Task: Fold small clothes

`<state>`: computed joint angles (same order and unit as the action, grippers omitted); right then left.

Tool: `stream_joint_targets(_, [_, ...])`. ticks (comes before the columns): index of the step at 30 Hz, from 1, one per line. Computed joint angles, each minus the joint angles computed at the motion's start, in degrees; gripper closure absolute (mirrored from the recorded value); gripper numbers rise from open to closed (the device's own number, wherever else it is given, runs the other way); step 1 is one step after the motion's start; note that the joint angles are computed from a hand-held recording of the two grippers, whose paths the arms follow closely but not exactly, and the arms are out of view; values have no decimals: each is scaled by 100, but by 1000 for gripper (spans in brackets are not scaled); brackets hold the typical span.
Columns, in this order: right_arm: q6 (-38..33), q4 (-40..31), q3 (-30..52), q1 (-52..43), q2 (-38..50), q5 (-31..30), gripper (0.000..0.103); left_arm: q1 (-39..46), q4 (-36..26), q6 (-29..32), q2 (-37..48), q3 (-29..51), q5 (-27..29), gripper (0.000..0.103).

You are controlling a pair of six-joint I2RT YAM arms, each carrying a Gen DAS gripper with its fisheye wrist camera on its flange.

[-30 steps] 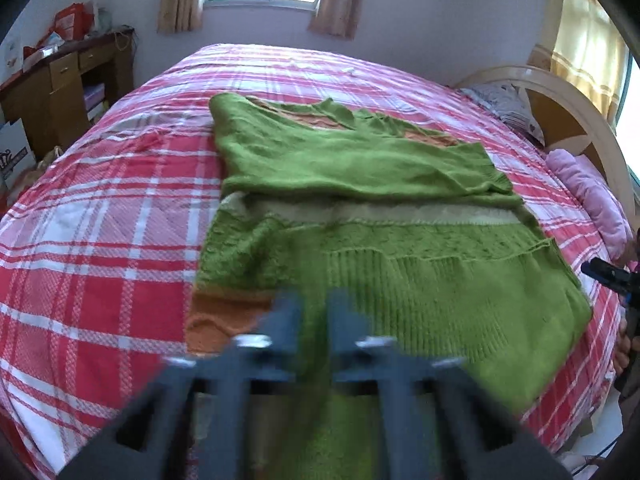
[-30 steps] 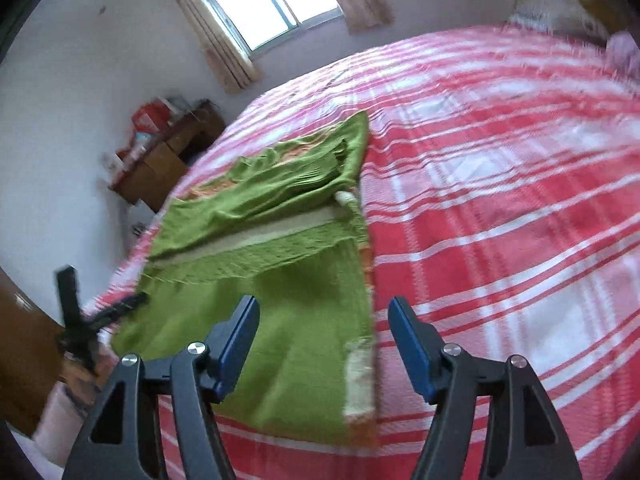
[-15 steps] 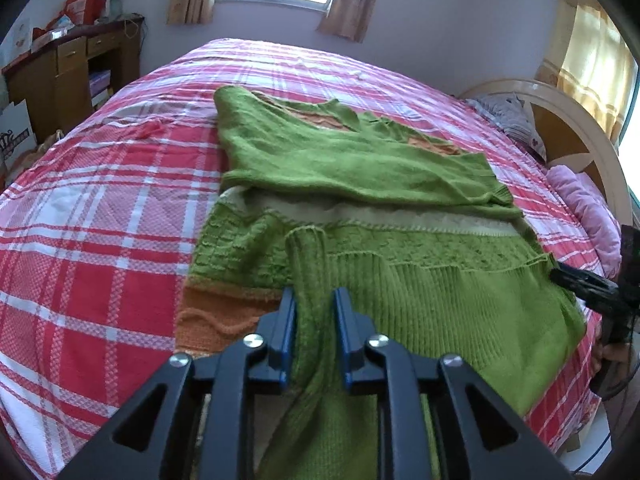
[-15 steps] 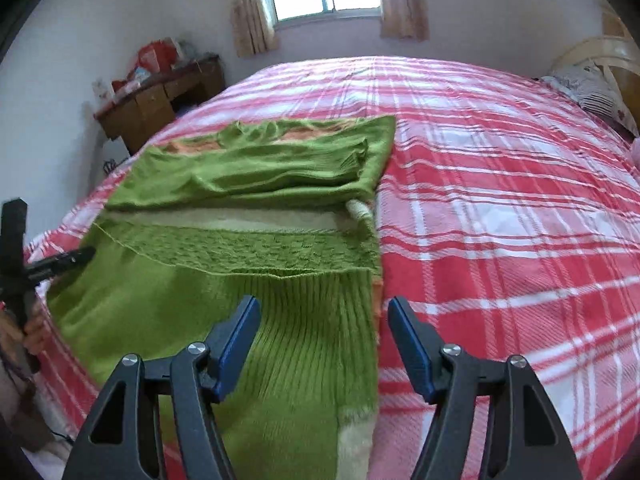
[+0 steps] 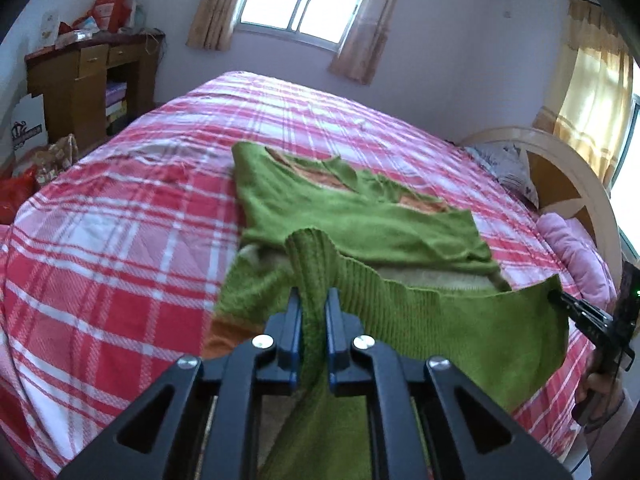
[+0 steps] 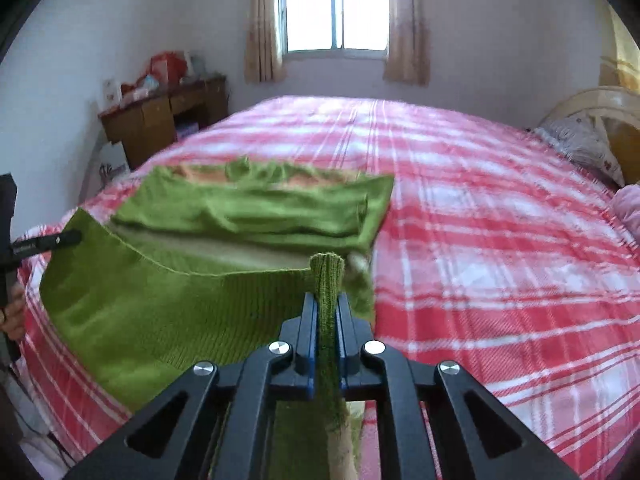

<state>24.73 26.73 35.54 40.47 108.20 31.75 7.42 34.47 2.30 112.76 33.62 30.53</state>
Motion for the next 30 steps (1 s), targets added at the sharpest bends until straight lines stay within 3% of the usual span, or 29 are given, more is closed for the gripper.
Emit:
stream_joint_targets(12, [-789,-383,1277,-435,316,194,96,-229,-619,-599,263,1138,-405,93])
stream_joint_targets(30, [-1523,-797,3210,-1349,1640,-284,96,-491,-1493,-1041,1515,3279,-802,93])
